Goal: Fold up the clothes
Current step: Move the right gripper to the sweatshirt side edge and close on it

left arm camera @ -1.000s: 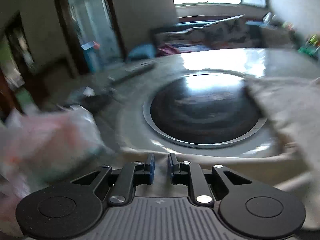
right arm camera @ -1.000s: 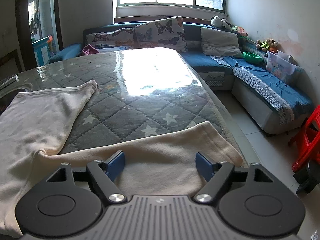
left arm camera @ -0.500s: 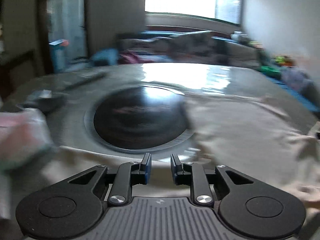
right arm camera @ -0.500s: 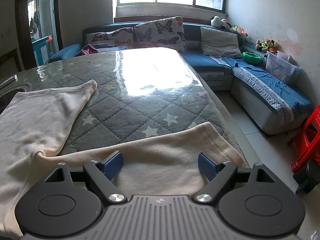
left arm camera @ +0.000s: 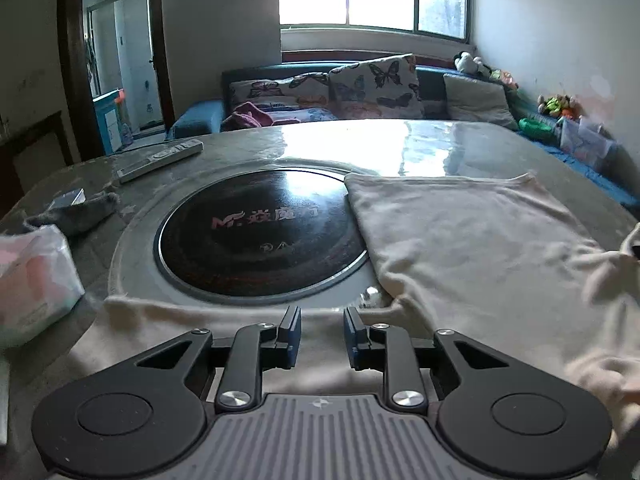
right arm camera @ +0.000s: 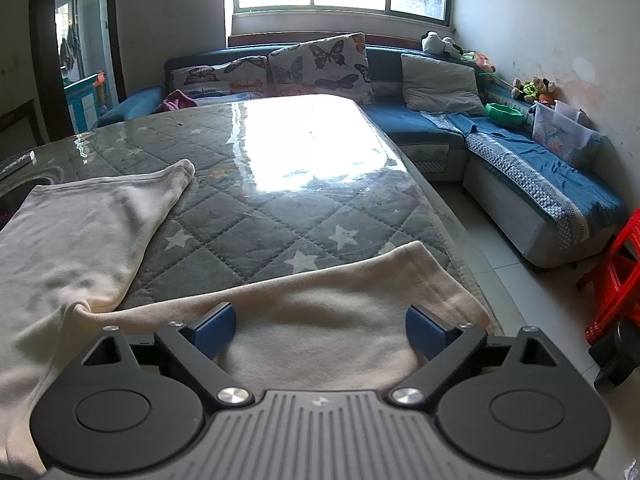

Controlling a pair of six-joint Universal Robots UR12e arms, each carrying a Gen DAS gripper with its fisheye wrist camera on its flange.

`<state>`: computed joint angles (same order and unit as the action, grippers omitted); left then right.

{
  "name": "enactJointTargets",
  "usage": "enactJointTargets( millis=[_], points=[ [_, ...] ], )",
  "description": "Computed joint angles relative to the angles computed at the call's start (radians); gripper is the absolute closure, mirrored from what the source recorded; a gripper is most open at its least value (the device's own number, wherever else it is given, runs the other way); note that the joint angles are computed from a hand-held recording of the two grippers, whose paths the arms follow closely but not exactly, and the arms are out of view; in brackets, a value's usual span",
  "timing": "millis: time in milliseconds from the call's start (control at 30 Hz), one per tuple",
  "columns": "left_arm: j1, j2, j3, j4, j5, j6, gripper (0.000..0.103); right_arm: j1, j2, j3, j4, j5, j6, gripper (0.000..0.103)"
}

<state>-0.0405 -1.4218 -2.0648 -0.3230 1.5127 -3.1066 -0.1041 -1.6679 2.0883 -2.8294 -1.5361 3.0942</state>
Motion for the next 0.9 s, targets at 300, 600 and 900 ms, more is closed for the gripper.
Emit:
enactJointTargets(
  millis=[300,600,900],
  points=[
    [0.011,0.088,-0.062,-0.091,0.036,0.045,0.075,0.002,0.003,0.001,-0.002,0.003,0.000,0.000],
    [0.024,0.107,-0.055,-0.070,-0.013,0.009,0.077,0.000,0.003,0.008,-0.016,0.009,0.010,0.000],
    [-0.001,0.018,-0.019,-0.051,-0.007,-0.022,0.075,-0.004,0.003,0.014,-0.028,0.023,0.004,0.000]
  ],
)
